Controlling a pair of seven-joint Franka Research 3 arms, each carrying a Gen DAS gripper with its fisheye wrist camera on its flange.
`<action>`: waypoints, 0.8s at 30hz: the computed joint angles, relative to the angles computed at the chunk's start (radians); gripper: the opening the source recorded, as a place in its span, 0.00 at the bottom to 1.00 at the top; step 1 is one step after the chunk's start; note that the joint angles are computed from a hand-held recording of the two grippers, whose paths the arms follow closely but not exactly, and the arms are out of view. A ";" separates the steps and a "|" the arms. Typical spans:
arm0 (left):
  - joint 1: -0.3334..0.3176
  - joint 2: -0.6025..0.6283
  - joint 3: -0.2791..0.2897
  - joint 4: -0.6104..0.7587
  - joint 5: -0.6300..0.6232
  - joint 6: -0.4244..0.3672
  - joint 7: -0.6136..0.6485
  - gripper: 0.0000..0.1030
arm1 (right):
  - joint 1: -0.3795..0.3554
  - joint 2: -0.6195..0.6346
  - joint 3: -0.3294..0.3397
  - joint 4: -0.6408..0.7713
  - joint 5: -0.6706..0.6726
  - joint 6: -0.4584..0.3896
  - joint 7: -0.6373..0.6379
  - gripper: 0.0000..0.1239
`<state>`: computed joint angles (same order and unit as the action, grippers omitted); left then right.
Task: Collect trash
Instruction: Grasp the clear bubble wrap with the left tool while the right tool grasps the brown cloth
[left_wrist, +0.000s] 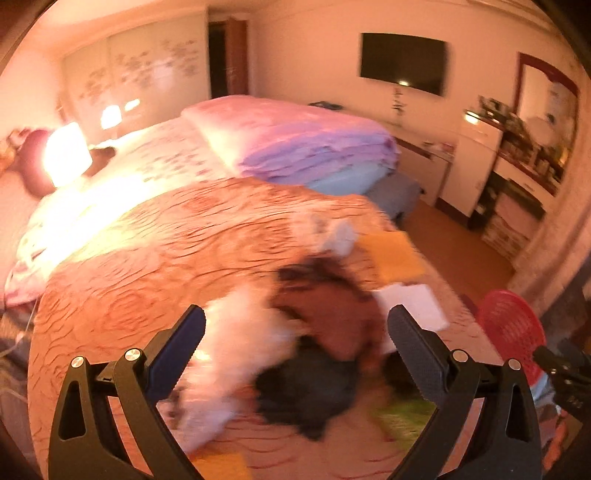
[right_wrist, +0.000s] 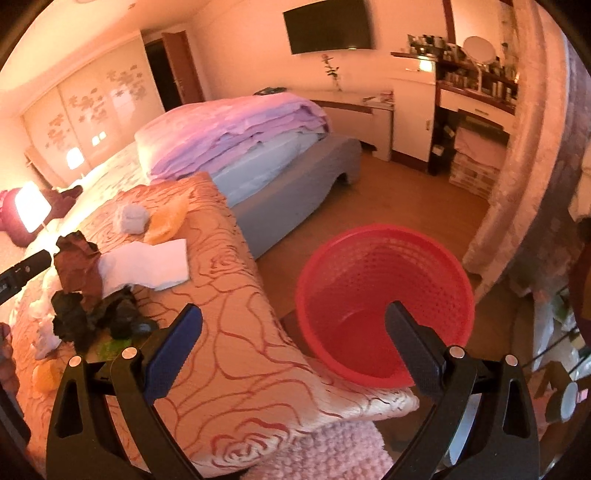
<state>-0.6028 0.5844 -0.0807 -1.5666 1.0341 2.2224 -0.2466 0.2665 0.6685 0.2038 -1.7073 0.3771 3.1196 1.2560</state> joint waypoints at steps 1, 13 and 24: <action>0.003 -0.011 0.001 -0.019 -0.002 0.005 -0.010 0.92 | 0.001 0.004 0.001 0.009 -0.003 -0.009 -0.002 0.78; 0.101 -0.069 -0.005 -0.186 0.013 0.226 -0.081 0.89 | 0.052 0.051 -0.014 0.110 -0.031 -0.076 -0.015 0.78; 0.109 -0.072 0.034 -0.234 0.052 0.365 -0.138 0.41 | 0.078 0.103 -0.019 0.220 -0.048 -0.197 -0.042 0.78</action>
<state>-0.4936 0.5120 -0.0463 -1.8001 1.0857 2.5876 -0.3845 0.3443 0.7719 0.1852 -1.4871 0.3293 2.9222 1.2136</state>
